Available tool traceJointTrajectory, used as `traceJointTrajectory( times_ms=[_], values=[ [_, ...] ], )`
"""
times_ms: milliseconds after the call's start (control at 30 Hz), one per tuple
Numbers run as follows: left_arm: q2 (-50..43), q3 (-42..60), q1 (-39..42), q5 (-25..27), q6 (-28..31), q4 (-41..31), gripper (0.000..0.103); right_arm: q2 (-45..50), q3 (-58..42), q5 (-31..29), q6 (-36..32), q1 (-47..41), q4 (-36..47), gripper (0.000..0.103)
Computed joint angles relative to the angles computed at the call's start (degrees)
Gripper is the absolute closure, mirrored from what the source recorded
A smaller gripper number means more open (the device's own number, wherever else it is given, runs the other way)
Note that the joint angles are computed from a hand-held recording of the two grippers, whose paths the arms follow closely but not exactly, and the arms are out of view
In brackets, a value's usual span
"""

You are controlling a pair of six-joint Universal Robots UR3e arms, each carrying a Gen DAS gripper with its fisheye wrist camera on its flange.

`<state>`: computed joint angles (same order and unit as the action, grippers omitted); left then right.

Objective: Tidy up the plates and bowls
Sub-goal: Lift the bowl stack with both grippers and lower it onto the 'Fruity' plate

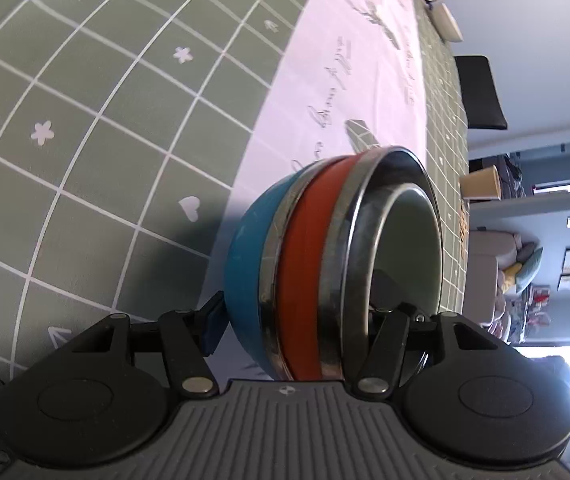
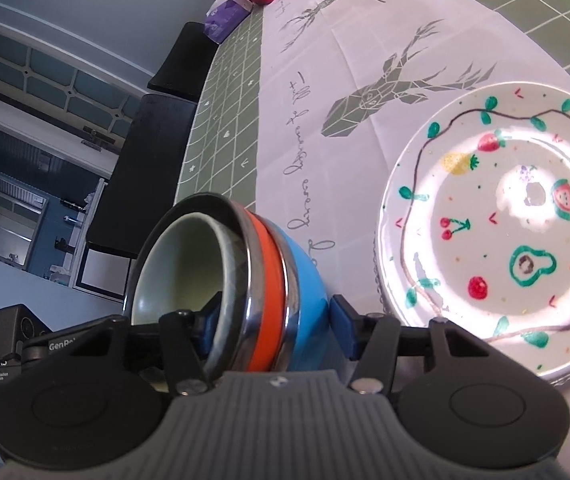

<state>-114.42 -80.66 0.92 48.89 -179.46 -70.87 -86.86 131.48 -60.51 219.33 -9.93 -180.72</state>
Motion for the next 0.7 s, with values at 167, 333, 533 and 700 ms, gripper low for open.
traceJointTrajectory(
  times_ms=[167,333,533,700],
  values=[
    [0.5,1.0,-0.5,-1.6,1.1,-1.3,0.036,-4.7,0.8,-0.9,-0.8,-0.4,2.4,0.048],
    [-0.5,4.1,-2.8,-2.1,1.5,-1.8,0.036,-10.6,3.4,-0.8,-1.1,-2.8,4.3,0.048],
    [-4.0,10.4,-6.9,-2.1,1.1,-3.8,0.036,-21.2,8.5,2.8,-5.2,-10.2,10.8,0.048],
    [-8.1,17.2,-10.5,-2.0,0.6,-6.4,0.036,-33.0,12.9,7.5,-9.8,-19.1,20.7,0.048]
  ],
)
